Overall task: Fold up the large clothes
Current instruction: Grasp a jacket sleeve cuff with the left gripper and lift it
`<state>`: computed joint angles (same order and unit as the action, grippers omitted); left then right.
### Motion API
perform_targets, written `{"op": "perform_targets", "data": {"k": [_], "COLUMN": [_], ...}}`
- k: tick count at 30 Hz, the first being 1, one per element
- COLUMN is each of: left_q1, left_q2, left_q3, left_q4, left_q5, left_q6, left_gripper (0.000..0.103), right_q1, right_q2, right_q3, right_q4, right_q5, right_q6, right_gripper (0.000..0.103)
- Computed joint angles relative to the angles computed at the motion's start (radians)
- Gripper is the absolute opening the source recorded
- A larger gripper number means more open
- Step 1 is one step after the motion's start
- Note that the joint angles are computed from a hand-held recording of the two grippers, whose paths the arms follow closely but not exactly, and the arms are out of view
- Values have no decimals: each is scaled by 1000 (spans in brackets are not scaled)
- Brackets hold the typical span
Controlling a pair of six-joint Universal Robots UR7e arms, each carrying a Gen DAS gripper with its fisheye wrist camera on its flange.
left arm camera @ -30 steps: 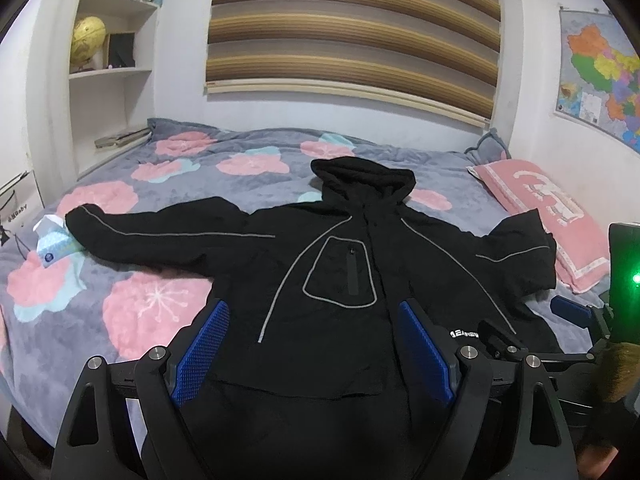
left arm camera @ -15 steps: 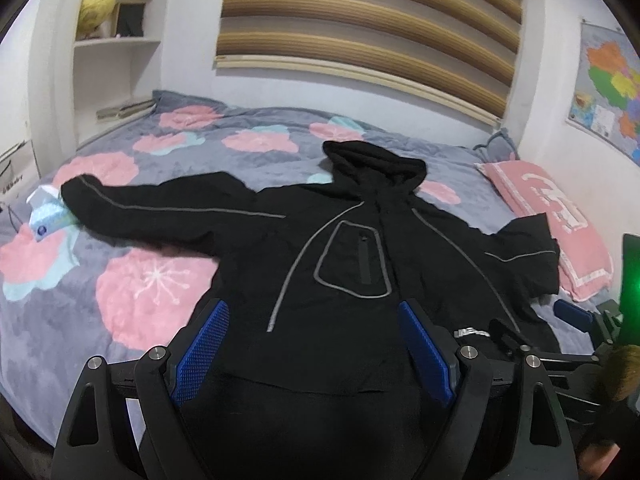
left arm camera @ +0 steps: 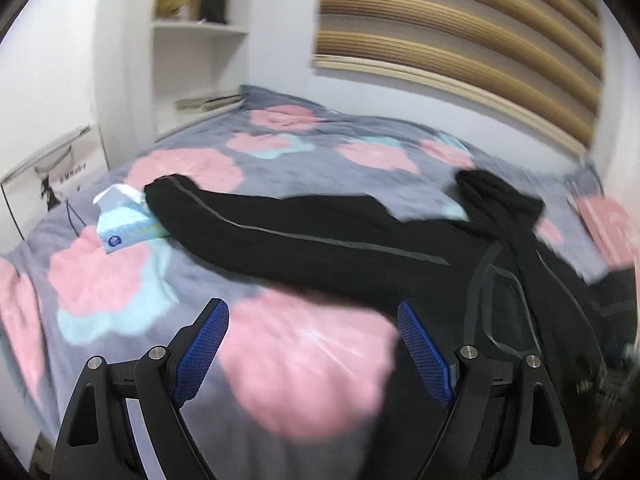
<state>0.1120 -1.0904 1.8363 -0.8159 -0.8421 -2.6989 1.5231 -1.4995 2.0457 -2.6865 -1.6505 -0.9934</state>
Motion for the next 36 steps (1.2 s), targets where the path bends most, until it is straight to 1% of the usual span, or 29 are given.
{"op": "perform_targets", "data": {"k": [1, 3, 5, 6, 8, 9, 10, 12, 15, 18, 19, 20, 21, 22, 23, 24, 26, 31, 34, 35, 36], "left_q1": [-5, -18, -27, -24, -19, -15, -8, 7, 68, 114, 130, 146, 164, 180, 188, 195, 199, 174, 180, 183, 187], "left_q2": [-73, -195, -341, -384, -503, -542, -578, -639, -679, -703, -703, -701, -696, -699, -708, -694, -628, -447, -308, -270, -221], "left_q3": [55, 138, 226, 250, 313, 335, 355, 398, 426, 443, 445, 445, 442, 441, 446, 439, 399, 256, 126, 87, 38], "left_q4": [2, 28, 48, 51, 72, 76, 71, 48, 18, 0, -5, -7, -9, -25, -44, -44, -3, 128, 231, 252, 266], "left_q5": [-9, -34, -54, -55, -55, -54, -50, -16, 24, 60, 72, 84, 95, 109, 127, 133, 129, 150, 192, 213, 249], "left_q6": [-33, -111, -183, -202, -266, -291, -308, -322, -304, -286, -281, -277, -270, -243, -219, -213, -211, -184, -147, -129, -93], "left_gripper": [87, 87, 87, 87, 87, 87, 87, 87, 87, 87, 86, 78, 67, 38, 23, 22, 14, 12, 12, 12, 12], "right_q1": [-14, -34, -41, -43, -46, -49, -50, -54, -54, -53, -52, -52, -51, -51, -51, -51, -52, -55, -55, -56, -56], "right_q2": [13, 36, 49, 50, 48, 49, 51, 55, 57, 61, 64, 65, 69, 69, 70, 70, 70, 72, 73, 72, 72], "right_q3": [-4, -10, -5, -5, -4, -4, -5, -5, -4, 4, 4, 4, 3, 3, 3, 2, 1, -1, -1, 0, 0], "right_q4": [22, 49, 45, 48, 47, 44, 42, 37, 31, 12, 9, 7, 5, 4, 6, 8, 10, 16, 16, 17, 17], "right_q5": [2, -23, -47, -52, -41, -42, -43, -44, -46, -49, -51, -53, -57, -56, -56, -56, -54, -52, -53, -52, -52], "right_q6": [12, 16, 15, 10, -8, -13, -14, -19, -22, -28, -30, -31, -31, -31, -30, -30, -29, -29, -28, -28, -28], "right_gripper": [103, 103, 103, 103, 103, 103, 103, 103, 103, 103, 103, 103, 103, 103, 103, 103, 103, 103, 103, 103, 103]}}
